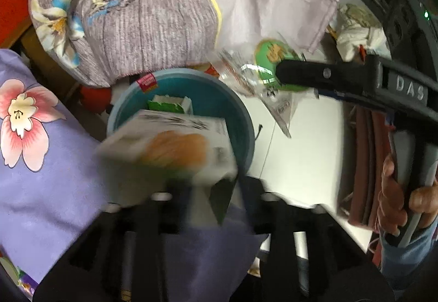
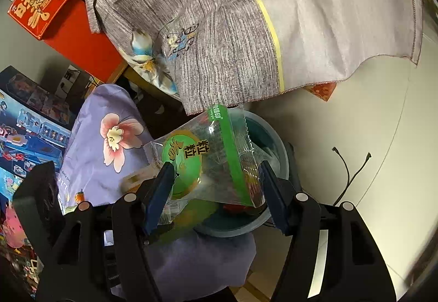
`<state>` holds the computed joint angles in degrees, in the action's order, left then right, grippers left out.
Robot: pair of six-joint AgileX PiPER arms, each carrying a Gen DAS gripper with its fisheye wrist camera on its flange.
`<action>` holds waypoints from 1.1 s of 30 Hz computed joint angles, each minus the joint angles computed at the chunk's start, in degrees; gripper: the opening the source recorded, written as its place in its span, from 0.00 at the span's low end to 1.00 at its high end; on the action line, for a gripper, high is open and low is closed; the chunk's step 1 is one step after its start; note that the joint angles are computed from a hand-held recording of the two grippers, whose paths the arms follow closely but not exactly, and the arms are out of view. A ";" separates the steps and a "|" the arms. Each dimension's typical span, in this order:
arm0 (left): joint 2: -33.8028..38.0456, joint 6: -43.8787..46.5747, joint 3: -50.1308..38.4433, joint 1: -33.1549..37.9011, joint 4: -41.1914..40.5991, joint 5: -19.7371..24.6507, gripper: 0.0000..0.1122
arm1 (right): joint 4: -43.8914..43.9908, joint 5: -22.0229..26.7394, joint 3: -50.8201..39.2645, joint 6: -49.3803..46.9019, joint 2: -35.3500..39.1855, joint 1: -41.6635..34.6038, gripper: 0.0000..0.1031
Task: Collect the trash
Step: 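Carry bread box and jelly pack over the teal bin and open both grippers, then move both tools back over the trash on the table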
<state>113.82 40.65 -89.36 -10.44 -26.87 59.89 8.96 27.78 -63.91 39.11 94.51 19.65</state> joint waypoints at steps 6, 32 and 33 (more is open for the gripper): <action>-0.11 -0.45 -0.81 1.71 -0.69 -0.02 0.65 | 1.44 0.18 -1.34 -1.31 2.02 0.07 0.60; -5.22 4.47 4.18 12.32 -6.13 0.56 0.82 | -0.69 7.63 -11.09 4.05 10.31 4.45 0.76; -5.30 4.64 4.30 12.59 -6.35 0.62 0.82 | -1.53 8.41 -11.66 5.08 10.30 4.93 0.77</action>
